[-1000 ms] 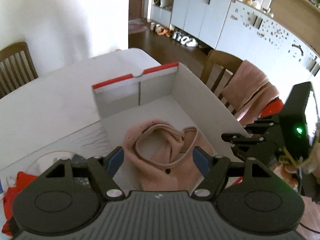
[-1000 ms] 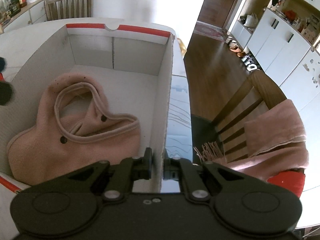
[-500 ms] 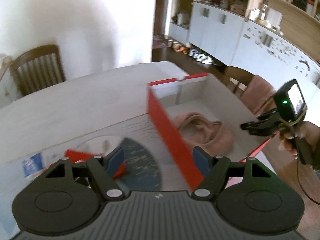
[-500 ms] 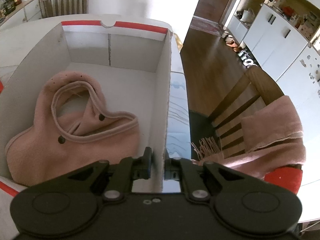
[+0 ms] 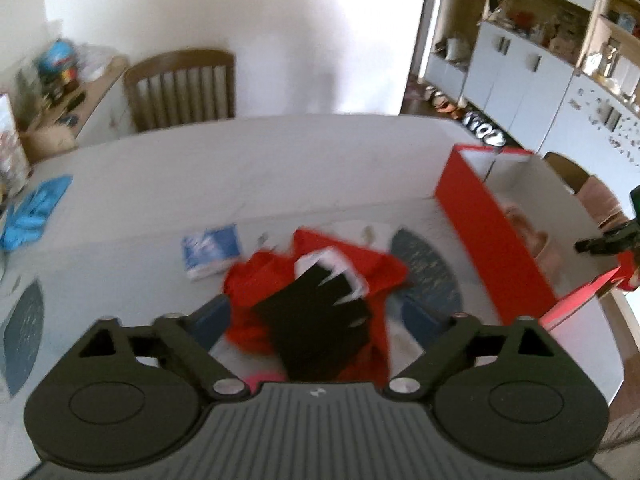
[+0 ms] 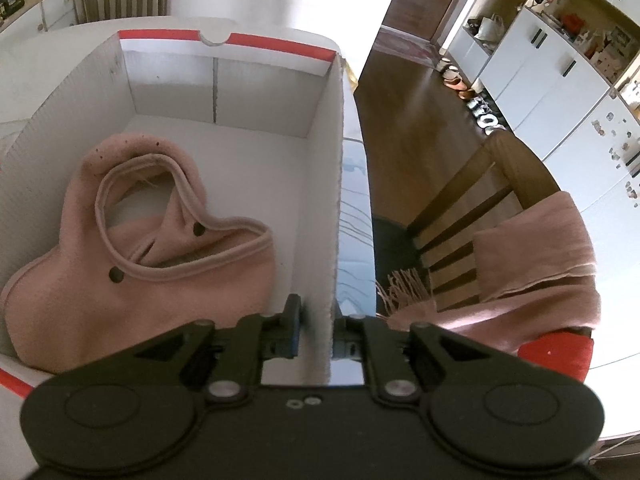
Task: Organize objects
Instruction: 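Move the left gripper to the pink strawberry plush and grasp it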
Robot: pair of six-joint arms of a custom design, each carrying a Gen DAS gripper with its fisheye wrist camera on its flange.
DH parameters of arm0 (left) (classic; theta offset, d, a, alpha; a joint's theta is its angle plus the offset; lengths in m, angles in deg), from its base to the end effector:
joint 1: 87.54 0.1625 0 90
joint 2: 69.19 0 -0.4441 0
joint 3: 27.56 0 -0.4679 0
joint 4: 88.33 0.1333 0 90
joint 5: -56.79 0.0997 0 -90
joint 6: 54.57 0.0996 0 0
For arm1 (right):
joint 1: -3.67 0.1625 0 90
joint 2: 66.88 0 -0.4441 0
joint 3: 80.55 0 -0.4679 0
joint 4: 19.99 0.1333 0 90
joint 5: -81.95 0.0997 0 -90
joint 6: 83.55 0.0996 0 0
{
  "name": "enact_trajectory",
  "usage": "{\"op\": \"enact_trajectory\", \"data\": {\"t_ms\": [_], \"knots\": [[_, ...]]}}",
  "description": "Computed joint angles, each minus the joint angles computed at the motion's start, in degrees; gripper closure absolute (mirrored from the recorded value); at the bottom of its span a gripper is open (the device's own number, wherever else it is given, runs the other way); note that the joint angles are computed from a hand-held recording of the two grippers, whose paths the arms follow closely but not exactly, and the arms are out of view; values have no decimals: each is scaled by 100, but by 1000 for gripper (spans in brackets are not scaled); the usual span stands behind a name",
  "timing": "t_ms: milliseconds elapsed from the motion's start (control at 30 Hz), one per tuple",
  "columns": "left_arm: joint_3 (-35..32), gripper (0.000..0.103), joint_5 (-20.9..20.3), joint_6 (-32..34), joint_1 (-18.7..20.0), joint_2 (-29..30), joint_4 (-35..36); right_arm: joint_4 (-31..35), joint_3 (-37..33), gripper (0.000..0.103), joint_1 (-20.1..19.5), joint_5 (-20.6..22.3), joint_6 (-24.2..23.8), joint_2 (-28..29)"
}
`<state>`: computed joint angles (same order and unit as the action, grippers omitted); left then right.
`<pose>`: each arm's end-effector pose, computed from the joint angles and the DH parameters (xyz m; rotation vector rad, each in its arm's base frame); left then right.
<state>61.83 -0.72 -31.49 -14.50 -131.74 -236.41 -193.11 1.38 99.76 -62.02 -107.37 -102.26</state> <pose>-0.0404 -0.7729 0.3252 0.6580 2.3950 -0.6526 0.1372 -0.7887 0.0923 0.1981 -2.0944 0.5145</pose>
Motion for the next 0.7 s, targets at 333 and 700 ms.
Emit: {"op": "enact_trajectory", "data": {"t_ms": [333, 700], "knots": [[534, 0, 106, 323, 343, -239, 40, 157, -121, 90, 35, -202, 108, 83], [354, 0, -212, 525, 728, 58, 318, 161, -235, 88, 66, -413, 162, 211]]}}
